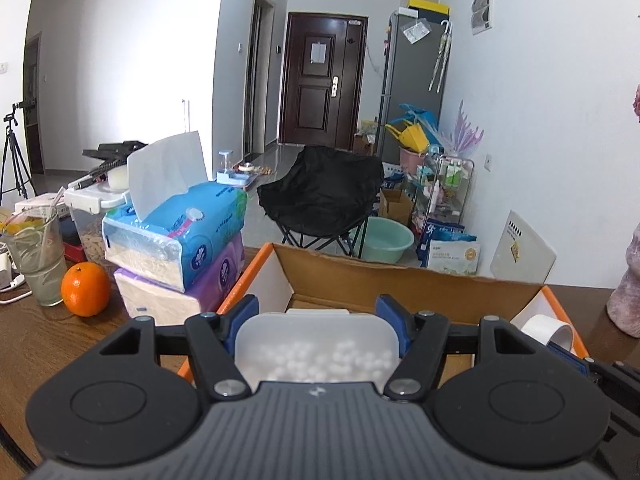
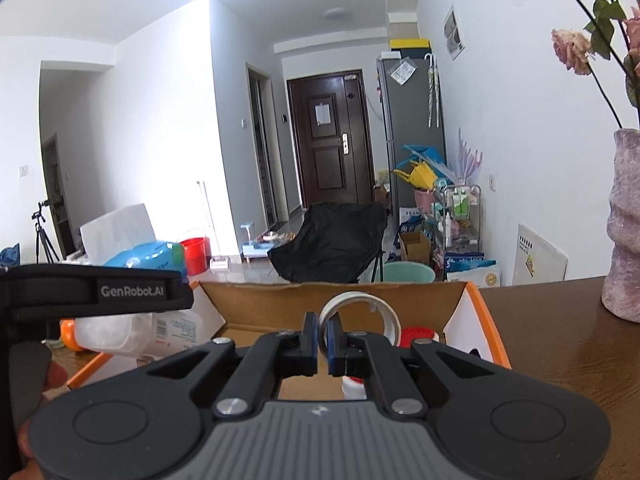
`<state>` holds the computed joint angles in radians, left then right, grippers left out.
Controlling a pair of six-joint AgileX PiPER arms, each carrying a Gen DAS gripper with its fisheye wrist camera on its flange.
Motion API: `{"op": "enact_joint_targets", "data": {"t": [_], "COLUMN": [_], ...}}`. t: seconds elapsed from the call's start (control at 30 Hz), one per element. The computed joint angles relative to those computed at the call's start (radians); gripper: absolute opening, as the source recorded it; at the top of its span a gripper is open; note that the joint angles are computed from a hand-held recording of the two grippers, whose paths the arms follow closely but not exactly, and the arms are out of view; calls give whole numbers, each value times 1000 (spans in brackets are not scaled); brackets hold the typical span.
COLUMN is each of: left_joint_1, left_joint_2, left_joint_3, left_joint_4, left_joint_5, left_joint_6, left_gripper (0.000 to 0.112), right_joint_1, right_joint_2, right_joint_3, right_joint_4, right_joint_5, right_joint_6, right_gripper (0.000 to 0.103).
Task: Organize rigid objects
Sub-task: 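Carry both items over the box and release the tape roll from the right gripper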
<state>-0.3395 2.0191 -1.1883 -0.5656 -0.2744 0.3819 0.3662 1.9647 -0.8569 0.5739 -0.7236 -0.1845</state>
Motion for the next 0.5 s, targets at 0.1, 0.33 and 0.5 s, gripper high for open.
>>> {"op": "enact_joint_targets", "data": {"t": [0.1, 0.33, 0.5], "left_joint_1": [2, 5, 13], "left_joint_2": [-1, -20, -31], "left_joint_3": [0, 27, 36], "left_joint_4": [-31, -61, -40], "left_joint_5": [6, -38, -37], "left_joint_6": [40, 67, 45], "left_gripper": [70, 103, 103], "right_joint_1": [-7, 9, 16], "right_joint_2": [-10, -33, -48], "right_joint_3": [-14, -9, 4], "right_joint_4": [30, 215, 236], "right_joint_5": [51, 36, 13], "right_joint_6": [-38, -159, -174], "right_gripper": [14, 90, 103]}}
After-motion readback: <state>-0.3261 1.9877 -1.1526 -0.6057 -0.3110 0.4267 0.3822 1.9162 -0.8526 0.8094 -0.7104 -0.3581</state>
